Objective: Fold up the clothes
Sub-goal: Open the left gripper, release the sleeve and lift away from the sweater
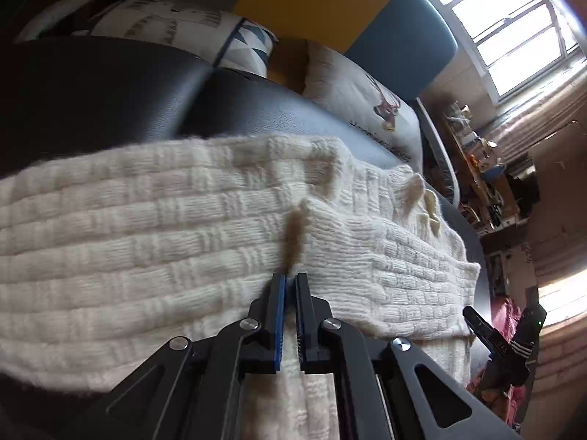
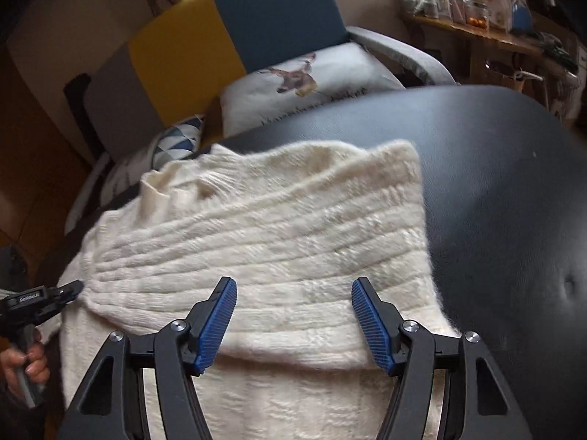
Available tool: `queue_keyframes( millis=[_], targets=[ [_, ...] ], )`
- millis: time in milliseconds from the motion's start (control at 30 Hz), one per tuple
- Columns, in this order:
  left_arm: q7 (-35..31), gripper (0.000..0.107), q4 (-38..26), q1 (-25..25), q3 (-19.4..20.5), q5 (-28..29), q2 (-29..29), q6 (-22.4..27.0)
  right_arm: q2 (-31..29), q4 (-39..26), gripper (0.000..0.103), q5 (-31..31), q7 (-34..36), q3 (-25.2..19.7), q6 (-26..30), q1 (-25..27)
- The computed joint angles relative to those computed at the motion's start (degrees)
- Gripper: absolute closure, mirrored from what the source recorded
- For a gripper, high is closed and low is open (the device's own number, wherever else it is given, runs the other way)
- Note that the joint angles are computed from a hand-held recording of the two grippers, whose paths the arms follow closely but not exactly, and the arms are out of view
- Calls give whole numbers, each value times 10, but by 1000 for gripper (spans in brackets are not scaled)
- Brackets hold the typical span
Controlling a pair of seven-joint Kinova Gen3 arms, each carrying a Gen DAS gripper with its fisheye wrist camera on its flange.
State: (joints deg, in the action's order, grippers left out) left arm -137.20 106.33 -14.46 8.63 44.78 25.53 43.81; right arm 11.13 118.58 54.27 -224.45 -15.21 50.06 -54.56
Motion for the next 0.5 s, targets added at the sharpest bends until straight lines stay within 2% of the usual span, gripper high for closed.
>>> queue_keyframes(
  millis=[67,133,200,267,367,433,500],
  targets=[
    [-7,107,8,40,-43,9,-27,-13,4,12,36,24,-30,0,3,-10],
    [-34,102,7,51,-66,50,-45,12,13,7,36,33,-29,-35,19,14],
    [-46,91,-16,47,-47,75,-42,59,21,5,36,47,-35,-85,37,51],
    [-39,89,-63,62,-19,63,-21,105,19,19,36,75,-75,-99,39,55],
    [-43,81,-143,138,8,37,19,161,-7,51,36,102,-145,-57,48,-10],
    [-34,78,-196,191,37,-9,53,160,-26,82,36,129,-192,-21,22,-53],
    [-26,78,-249,244,52,-56,88,168,-32,109,36,164,-238,-11,-4,-64]
  ],
)
